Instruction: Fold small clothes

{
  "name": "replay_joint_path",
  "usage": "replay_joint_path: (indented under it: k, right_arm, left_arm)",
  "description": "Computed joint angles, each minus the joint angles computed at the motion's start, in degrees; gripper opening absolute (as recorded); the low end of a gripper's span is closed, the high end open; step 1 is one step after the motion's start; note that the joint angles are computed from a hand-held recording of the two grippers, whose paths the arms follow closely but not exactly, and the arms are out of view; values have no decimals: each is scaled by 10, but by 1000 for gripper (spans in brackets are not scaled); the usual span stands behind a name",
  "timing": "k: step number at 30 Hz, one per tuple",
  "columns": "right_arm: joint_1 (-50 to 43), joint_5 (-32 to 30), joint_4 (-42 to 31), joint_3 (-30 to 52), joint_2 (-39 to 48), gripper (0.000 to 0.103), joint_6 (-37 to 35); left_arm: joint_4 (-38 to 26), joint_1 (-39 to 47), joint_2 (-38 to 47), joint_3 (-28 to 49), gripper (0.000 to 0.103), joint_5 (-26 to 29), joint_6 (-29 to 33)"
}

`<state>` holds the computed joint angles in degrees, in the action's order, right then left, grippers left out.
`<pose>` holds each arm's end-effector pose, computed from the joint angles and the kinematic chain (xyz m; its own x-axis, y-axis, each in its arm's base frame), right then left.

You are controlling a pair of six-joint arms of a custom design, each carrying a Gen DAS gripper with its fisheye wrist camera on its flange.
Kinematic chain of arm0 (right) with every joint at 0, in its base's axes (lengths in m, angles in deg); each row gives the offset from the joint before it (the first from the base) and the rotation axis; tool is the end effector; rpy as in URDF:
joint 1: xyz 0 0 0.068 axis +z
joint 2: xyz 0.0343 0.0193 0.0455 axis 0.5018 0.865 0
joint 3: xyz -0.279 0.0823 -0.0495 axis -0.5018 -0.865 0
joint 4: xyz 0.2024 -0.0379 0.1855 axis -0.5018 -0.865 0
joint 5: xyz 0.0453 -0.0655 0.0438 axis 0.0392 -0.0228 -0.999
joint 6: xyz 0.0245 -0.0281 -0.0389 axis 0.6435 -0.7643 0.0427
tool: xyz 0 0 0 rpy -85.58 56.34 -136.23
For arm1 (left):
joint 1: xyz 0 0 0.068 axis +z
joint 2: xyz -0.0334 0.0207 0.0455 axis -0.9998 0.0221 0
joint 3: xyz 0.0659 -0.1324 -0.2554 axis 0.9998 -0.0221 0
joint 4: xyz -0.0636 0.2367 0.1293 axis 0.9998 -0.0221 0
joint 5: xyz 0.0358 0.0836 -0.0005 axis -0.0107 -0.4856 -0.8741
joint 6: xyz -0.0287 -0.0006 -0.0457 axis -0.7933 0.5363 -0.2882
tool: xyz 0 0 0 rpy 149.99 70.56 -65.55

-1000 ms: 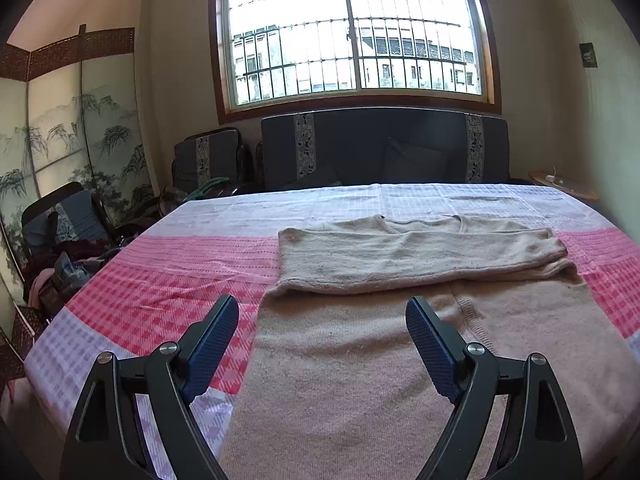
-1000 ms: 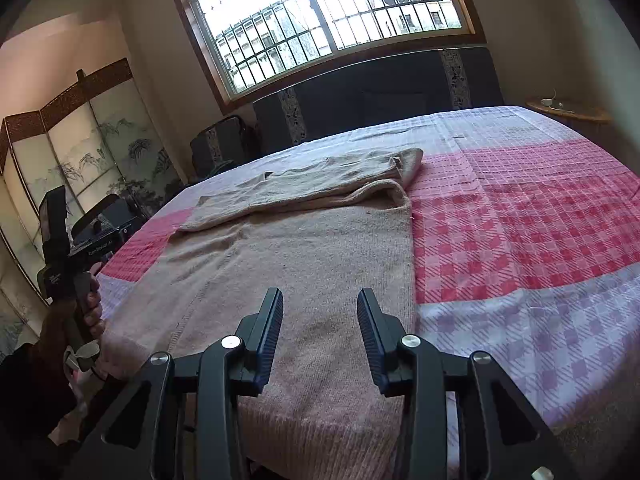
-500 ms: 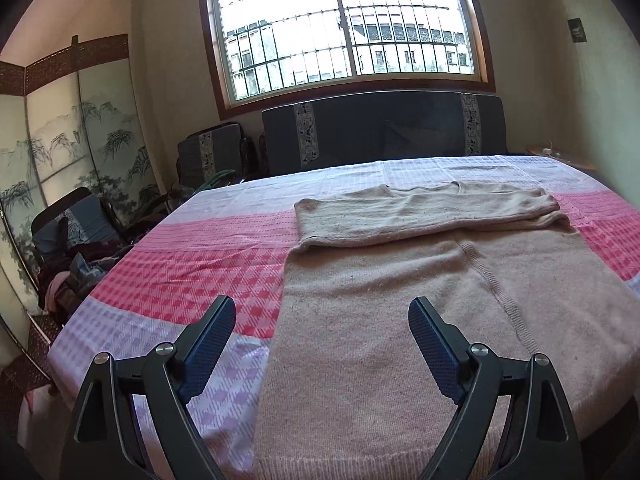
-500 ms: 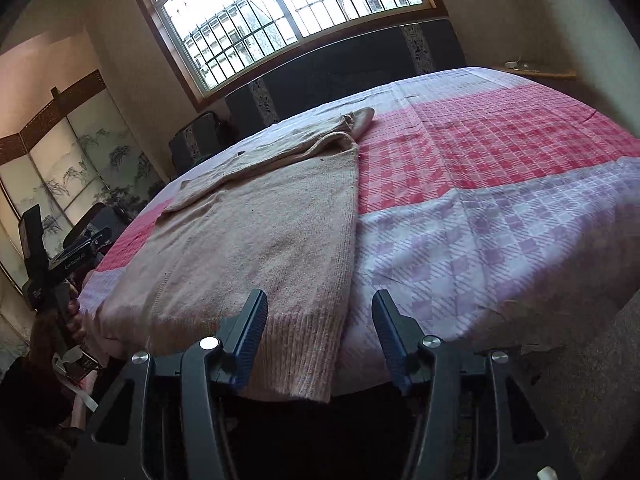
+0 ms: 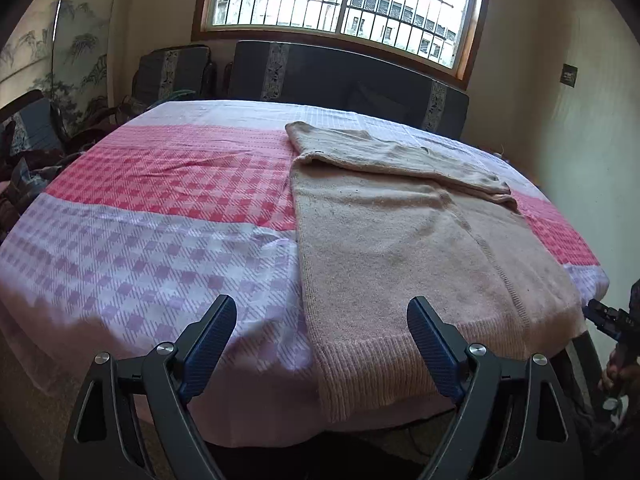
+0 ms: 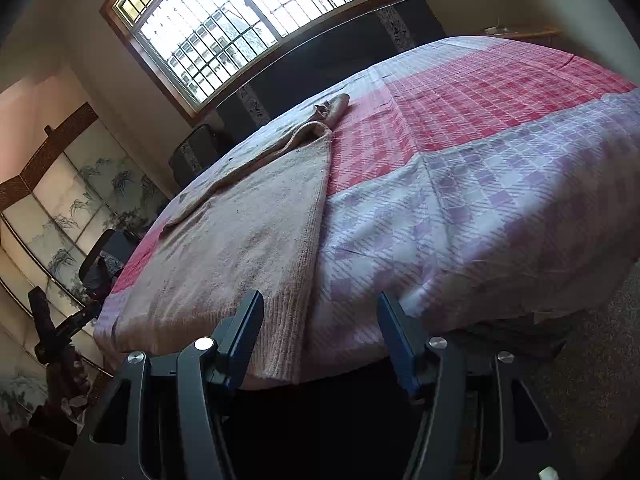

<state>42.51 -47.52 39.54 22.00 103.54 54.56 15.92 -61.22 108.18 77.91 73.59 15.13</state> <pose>0.3203 0.0873 0.1683 -0.7683 0.1425 -0.6241 -0.2953 0.7861 0.5431 0.1516 0.0652 0.2368 -0.6132 -0.3002 -0.7306 -0.2028 0.9538 -0.2216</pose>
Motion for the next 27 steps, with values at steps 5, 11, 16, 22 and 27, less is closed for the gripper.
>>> replay_joint_path:
  k: [5,11,16,22,27]
  right_arm:
    - [15,-25,-26,23,20,57,-21]
    - [34,-39,-62,53,47,32,-38]
    - [22,-81,-50,54,61,12,-18]
    - [12,-117,-48,54,66,9,-19]
    - [10,-146,-69,72,75,14,-30]
  left_arm:
    - [-54,116,70,8,70,158,51]
    - [-58,117,106,1,70,196,69]
    - [-84,105,111,7,70,209,86]
    - [-74,61,140,-4,70,193,67]
    - [-35,43,149,-19,62,199,22]
